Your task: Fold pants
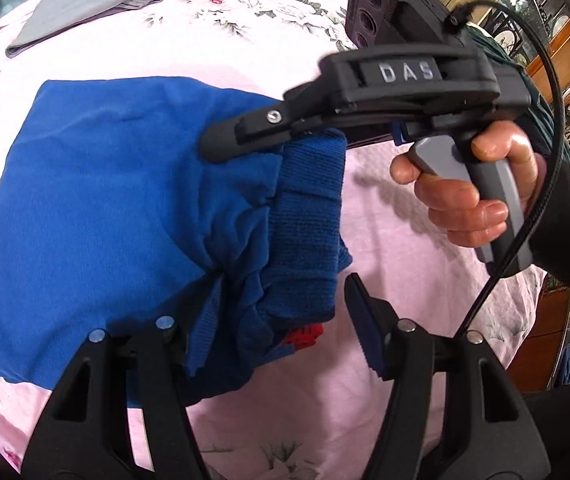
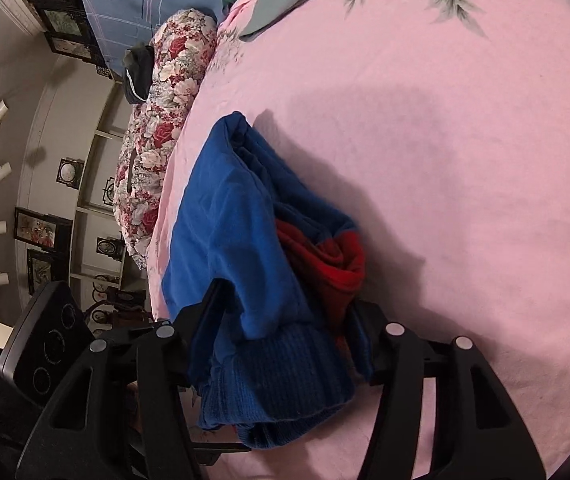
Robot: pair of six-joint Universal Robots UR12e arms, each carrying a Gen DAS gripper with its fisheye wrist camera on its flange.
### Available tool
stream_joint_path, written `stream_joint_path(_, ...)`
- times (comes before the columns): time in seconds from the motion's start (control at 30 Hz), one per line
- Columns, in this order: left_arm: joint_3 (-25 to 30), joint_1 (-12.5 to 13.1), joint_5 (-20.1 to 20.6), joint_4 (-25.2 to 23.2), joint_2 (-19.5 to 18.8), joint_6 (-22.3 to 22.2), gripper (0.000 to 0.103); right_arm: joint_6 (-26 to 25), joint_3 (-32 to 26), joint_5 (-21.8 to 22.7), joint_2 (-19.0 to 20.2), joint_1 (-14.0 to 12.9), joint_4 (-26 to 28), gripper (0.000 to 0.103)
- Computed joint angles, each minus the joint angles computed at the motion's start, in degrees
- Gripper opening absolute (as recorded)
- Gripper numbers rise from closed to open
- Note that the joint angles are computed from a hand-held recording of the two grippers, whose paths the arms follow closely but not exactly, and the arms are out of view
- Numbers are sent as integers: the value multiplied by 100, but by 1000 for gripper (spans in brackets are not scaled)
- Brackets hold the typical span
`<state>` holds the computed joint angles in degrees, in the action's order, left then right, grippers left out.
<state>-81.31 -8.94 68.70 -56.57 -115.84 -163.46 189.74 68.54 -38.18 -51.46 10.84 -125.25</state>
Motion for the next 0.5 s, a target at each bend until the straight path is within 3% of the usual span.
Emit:
stream_joint_path(0.07,9,-22,59,14,1,-15,62,283,-43,133,50,-17,-26,62)
stream_joint_path(0.13,2,-39,98,54,1,-17,62,201,-108,98,58,1,95,62)
stream_joint_path(0.23,-2,-63,133,68,12,22,62,143,-176,-200,31,48,183,61)
stream_joint_path(0.3,6,-70,123,42,16,20,62,221,-212,-670,-10,123,176,46)
stream_joint_path(0.5,62,-42,26,-76,42,110,61,680,-27,-1174,-127,191,-241,36)
